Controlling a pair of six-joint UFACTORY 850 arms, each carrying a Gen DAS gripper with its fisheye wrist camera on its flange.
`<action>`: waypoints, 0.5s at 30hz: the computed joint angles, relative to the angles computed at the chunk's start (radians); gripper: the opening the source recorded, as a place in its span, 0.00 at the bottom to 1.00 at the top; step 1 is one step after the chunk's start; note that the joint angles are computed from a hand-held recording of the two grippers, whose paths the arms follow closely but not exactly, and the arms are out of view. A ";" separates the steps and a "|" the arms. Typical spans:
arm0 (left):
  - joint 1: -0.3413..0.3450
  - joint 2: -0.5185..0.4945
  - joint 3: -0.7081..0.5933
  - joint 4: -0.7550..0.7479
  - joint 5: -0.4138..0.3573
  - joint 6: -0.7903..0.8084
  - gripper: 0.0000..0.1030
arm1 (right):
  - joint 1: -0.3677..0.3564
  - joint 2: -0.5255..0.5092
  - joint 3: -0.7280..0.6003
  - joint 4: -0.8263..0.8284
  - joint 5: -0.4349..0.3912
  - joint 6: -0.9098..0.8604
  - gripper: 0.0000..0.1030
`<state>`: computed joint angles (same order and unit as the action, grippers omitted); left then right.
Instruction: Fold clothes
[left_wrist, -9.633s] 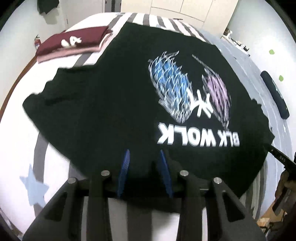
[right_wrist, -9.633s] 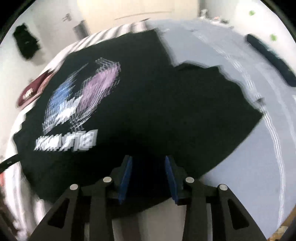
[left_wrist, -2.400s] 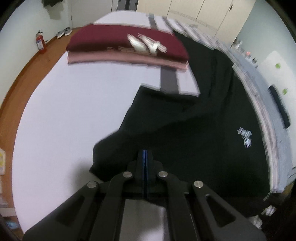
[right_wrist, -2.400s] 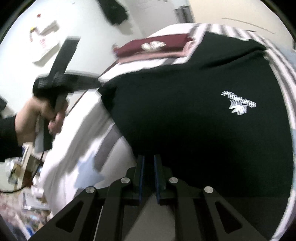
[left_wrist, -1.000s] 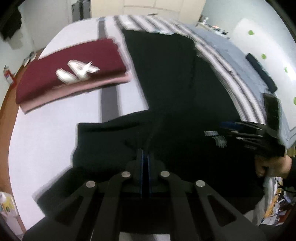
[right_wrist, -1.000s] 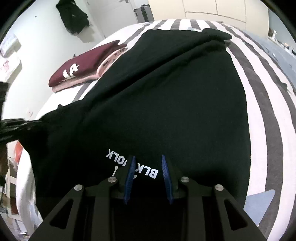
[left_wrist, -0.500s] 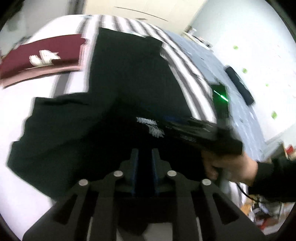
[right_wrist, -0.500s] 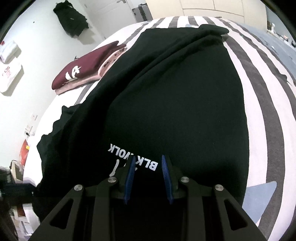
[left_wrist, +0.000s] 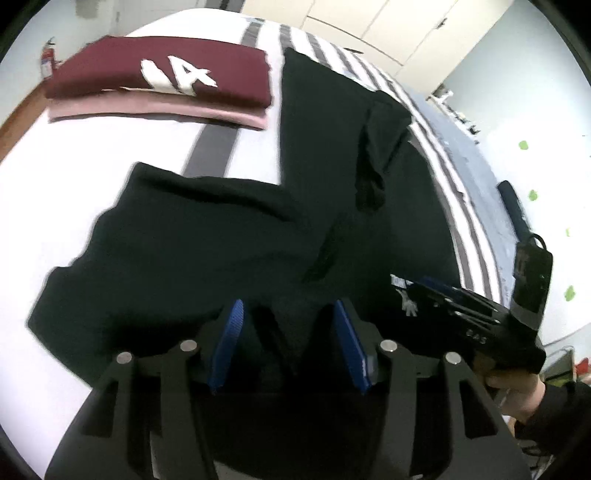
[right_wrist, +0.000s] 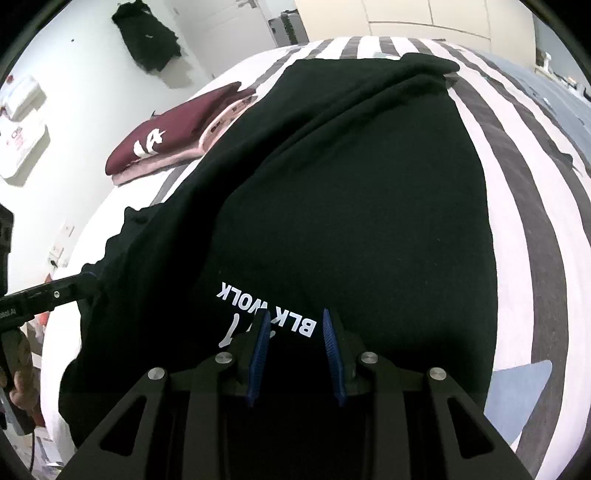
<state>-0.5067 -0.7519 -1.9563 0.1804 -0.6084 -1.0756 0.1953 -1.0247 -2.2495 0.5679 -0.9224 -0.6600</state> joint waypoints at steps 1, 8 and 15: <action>0.000 0.000 0.000 0.001 0.004 0.004 0.34 | 0.000 0.000 0.000 0.001 0.000 -0.002 0.26; 0.019 0.030 0.023 0.081 0.001 -0.040 0.12 | 0.000 0.007 0.013 -0.002 0.010 -0.012 0.26; 0.105 -0.033 -0.117 0.216 -0.222 0.092 0.12 | 0.006 0.016 0.027 -0.020 0.026 0.001 0.26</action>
<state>-0.4012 -0.7844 -2.0733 0.3959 -0.8301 -0.9832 0.2016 -1.0089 -2.2221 0.5474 -0.8959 -0.6587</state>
